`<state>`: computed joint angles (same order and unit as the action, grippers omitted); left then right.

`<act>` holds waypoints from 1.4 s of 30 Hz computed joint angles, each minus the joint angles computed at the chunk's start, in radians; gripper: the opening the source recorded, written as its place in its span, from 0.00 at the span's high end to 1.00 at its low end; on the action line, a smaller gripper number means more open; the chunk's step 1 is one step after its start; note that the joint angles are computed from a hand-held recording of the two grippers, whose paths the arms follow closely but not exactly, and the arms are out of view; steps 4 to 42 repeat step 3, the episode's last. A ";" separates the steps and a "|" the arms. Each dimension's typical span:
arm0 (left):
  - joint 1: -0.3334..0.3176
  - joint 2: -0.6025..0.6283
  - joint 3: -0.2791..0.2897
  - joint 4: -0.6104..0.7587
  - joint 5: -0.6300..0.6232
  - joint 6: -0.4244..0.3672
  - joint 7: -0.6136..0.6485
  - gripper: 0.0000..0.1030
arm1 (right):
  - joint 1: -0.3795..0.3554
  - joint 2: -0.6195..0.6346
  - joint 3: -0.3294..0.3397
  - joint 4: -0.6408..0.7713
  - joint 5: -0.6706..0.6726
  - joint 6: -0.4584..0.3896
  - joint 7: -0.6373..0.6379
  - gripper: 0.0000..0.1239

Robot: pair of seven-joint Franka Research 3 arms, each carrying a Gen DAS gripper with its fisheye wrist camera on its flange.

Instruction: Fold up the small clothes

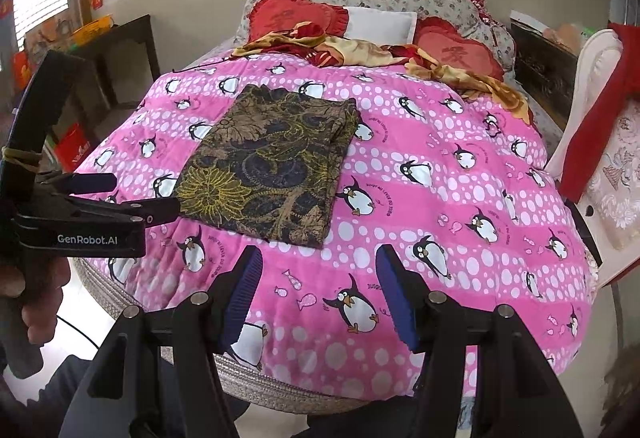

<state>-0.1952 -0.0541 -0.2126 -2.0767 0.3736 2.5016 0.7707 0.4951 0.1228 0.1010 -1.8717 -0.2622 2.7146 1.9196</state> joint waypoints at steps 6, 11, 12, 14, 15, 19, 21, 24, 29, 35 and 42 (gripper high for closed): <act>-0.002 0.001 -0.002 0.000 0.008 -0.007 -0.002 0.00 | -0.001 -0.002 0.001 -0.002 0.006 0.000 -0.003 0.56; -0.002 0.001 -0.002 0.000 0.008 -0.007 -0.002 0.00 | -0.001 -0.002 0.001 -0.002 0.006 0.000 -0.003 0.56; -0.002 0.001 -0.002 0.000 0.008 -0.007 -0.002 0.00 | -0.001 -0.002 0.001 -0.002 0.006 0.000 -0.003 0.56; -0.002 0.001 -0.002 0.000 0.008 -0.007 -0.002 0.00 | -0.001 -0.002 0.001 -0.002 0.006 0.000 -0.003 0.56; -0.002 0.001 -0.002 0.000 0.008 -0.007 -0.002 0.00 | -0.001 -0.002 0.001 -0.002 0.006 0.000 -0.003 0.56; -0.002 0.001 -0.002 0.000 0.008 -0.007 -0.002 0.00 | -0.001 -0.002 0.001 -0.002 0.006 0.000 -0.003 0.56; -0.002 0.001 -0.002 0.000 0.008 -0.007 -0.002 0.00 | -0.001 -0.002 0.001 -0.002 0.006 0.000 -0.003 0.56; -0.002 0.001 -0.002 0.000 0.008 -0.007 -0.002 0.00 | -0.001 -0.002 0.001 -0.002 0.006 0.000 -0.003 0.56; -0.002 0.001 -0.002 0.000 0.008 -0.007 -0.002 0.00 | -0.001 -0.002 0.001 -0.002 0.006 0.000 -0.003 0.56; -0.002 0.001 -0.002 0.000 0.008 -0.007 -0.002 0.00 | -0.001 -0.002 0.001 -0.002 0.006 0.000 -0.003 0.56; -0.002 0.001 -0.002 0.000 0.008 -0.007 -0.002 0.00 | -0.001 -0.002 0.001 -0.002 0.006 0.000 -0.003 0.56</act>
